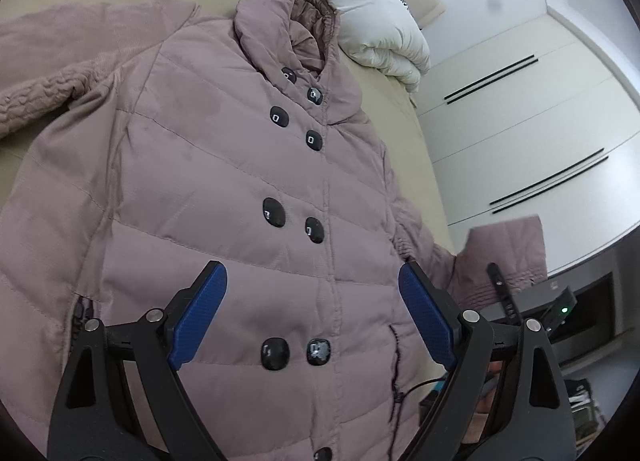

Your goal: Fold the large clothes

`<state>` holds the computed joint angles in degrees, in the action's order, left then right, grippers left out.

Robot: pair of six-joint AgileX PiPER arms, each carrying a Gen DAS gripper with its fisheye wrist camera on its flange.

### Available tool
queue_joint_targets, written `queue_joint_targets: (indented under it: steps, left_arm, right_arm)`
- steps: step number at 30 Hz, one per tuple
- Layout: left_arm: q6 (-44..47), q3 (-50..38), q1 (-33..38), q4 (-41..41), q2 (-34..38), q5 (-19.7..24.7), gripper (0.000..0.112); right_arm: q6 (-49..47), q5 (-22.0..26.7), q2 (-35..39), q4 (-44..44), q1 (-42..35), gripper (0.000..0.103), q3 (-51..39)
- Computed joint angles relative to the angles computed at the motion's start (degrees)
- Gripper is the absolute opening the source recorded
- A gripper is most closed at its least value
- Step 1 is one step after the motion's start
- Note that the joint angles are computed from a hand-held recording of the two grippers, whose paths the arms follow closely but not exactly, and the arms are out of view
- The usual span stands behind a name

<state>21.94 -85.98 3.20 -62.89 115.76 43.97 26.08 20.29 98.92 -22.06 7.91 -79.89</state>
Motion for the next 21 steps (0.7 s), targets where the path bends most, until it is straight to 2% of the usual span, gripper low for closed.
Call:
queue_joint_targets:
  steps: [3, 5, 7, 9, 11, 16, 17, 18, 19, 20, 21]
  left_arm:
    - [3.9, -1.85, 1.91, -7.92, 3.34, 4.96, 0.089]
    - [4.26, -3.59, 2.71, -11.28, 5.62, 7.9, 0.091]
    - [4.22, -5.42, 3.24, -14.28, 7.89, 10.87, 0.093]
    - [3.74, -8.15, 3.73, -16.99, 10.6, 13.91, 0.096]
    - [1.68, -12.83, 3.5, -16.07, 13.25, 15.78, 0.096]
    - [-5.3, -24.4, 2.47, -11.58, 20.06, 19.67, 0.096]
    - [-6.62, -26.27, 2.15, -10.55, 21.15, 20.07, 0.085]
    - [-7.84, -28.4, 1.94, -9.82, 22.67, 21.05, 0.057]
    - [-9.76, -30.72, 1.64, -8.35, 24.13, 21.99, 0.042]
    - [-11.06, -32.16, 1.57, -7.6, 25.16, 22.47, 0.029]
    - [-11.46, -33.25, 1.65, -7.48, 25.93, 22.84, 0.027]
  right_arm:
    - [4.6, 6.18, 6.61, -15.01, 12.24, 0.012, -7.94]
    - [4.92, 9.1, 10.35, -19.14, 17.85, 0.012, -10.6]
    - [3.97, 11.09, 13.3, -19.55, 21.27, 0.012, -12.72]
    - [6.67, 12.55, 14.17, -24.86, 24.93, 0.012, -11.76]
    - [8.81, 11.29, 14.22, -29.74, 27.16, 0.012, -9.82]
    - [12.11, 11.99, 15.28, -36.03, 30.98, 0.012, -8.05]
    - [11.67, 13.38, 15.43, -35.93, 31.63, 0.012, -8.42]
    - [11.37, 13.0, 17.88, -35.84, 32.75, 0.012, -11.08]
    - [11.11, 13.54, 19.57, -35.52, 33.26, 0.013, -12.84]
    - [11.23, 13.87, 20.22, -35.54, 33.6, 0.014, -13.55]
    - [11.04, 14.12, 21.61, -35.08, 33.76, 0.018, -15.22]
